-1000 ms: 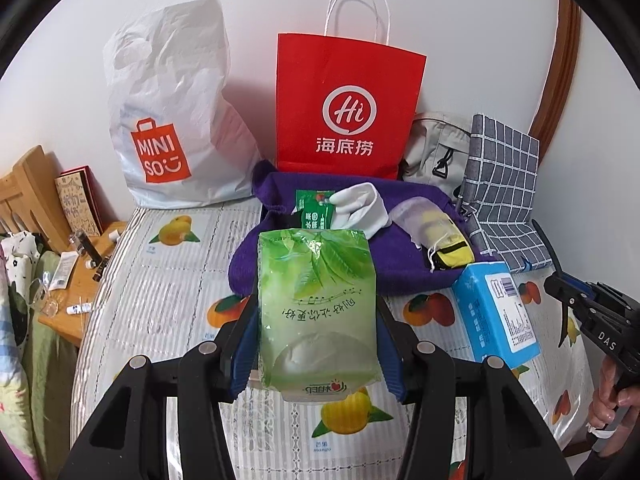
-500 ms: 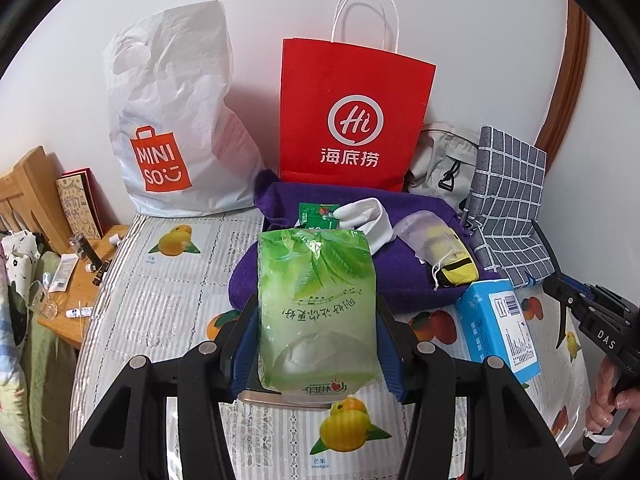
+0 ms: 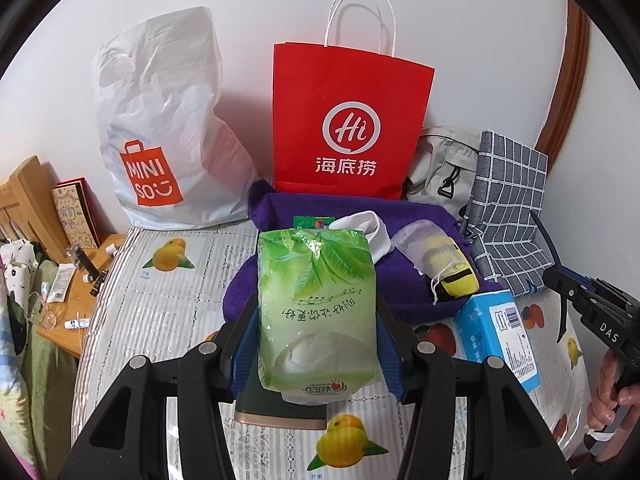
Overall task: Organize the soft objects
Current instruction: 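Lower the tissue packet onto the towel with the left tool while the right tool lowers the strap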
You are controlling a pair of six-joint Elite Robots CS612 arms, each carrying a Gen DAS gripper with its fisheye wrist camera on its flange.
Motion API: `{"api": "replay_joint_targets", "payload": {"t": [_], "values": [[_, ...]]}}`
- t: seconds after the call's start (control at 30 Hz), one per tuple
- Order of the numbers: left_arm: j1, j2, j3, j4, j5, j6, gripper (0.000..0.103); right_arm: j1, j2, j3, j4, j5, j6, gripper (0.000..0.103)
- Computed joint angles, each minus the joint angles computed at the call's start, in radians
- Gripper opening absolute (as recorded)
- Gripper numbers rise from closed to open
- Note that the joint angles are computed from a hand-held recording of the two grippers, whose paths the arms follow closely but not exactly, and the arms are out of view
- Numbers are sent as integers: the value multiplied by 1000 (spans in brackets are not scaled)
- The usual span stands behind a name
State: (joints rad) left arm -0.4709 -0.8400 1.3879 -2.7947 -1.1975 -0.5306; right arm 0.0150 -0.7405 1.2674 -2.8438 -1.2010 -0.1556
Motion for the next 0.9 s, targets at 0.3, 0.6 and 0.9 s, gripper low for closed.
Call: {"api": "replay_joint_targets", "payload": {"t": [0.3, 0.6, 0.9], "values": [[7, 24, -45, 22, -7, 5, 50, 3, 21, -35, 14, 4, -1, 20], [14, 48, -83, 44, -15, 8, 50, 9, 57, -100, 37, 10, -1, 20], [18, 67, -116, 65, -16, 9, 50, 14, 87, -151, 48, 24, 12, 20]]}}
